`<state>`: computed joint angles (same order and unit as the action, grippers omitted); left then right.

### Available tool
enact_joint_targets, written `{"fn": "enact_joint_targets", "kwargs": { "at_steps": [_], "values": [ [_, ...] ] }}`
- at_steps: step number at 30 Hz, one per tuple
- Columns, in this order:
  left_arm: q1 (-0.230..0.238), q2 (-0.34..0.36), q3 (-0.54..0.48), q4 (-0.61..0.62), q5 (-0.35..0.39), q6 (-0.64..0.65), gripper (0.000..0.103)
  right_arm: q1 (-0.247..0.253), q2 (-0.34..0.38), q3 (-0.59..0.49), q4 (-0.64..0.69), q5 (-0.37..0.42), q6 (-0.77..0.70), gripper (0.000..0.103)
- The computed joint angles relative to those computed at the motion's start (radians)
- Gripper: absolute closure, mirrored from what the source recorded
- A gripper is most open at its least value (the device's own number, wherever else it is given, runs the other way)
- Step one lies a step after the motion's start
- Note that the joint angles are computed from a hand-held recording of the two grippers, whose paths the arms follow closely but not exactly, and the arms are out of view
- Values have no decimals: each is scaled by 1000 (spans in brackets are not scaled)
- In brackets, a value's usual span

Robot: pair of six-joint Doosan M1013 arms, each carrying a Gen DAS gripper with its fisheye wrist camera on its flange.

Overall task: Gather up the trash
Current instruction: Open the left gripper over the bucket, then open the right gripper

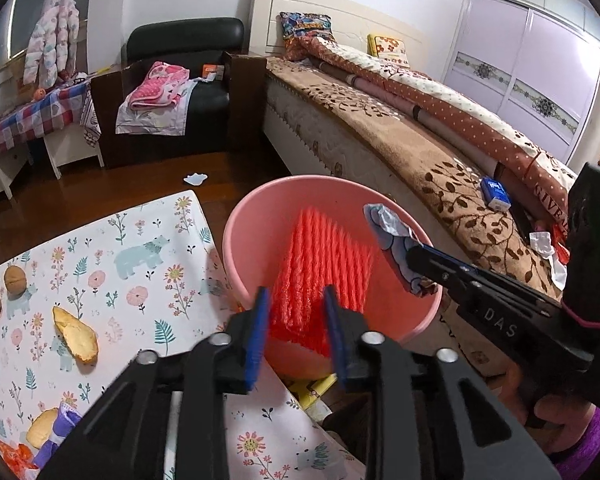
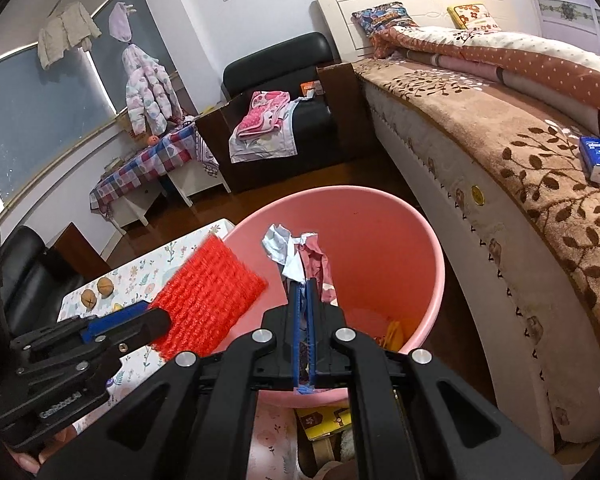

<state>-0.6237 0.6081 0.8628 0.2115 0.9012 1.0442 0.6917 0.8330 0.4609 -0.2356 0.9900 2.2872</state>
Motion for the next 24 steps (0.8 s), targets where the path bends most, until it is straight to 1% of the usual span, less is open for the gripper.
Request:
{"fn": "enact_joint_targets", "kwargs": {
  "at_steps": [1, 3, 9, 10, 12, 14, 16, 24],
  "values": [
    [-2, -3, 5, 9, -7, -8, 64, 0, 1, -2, 0, 3, -3, 100],
    [-4, -7, 10, 21, -14, -18, 62, -2, 2, -2, 3, 4, -6, 99],
    [-5, -13, 12, 29, -8, -40, 61, -4, 6, -8, 9, -2, -6, 99],
    [-5, -16, 17, 31, -9, -45, 61, -4, 7, -10, 10, 0, -6, 97],
    [-6, -23, 26, 38, -11, -51, 61, -5, 9, -14, 15, 2, -4, 89],
    [-9, -28, 32, 49, -13, -61, 61, -4, 8, -10, 14, -4, 3, 73],
    [-10, -36, 43, 54, -16, -70, 59, -3, 11, -16, 14, 0, 1, 72],
    [-14, -83, 107, 85, -46, -107, 56, 16, 0, -12, 3, -13, -24, 72]
  ]
}}
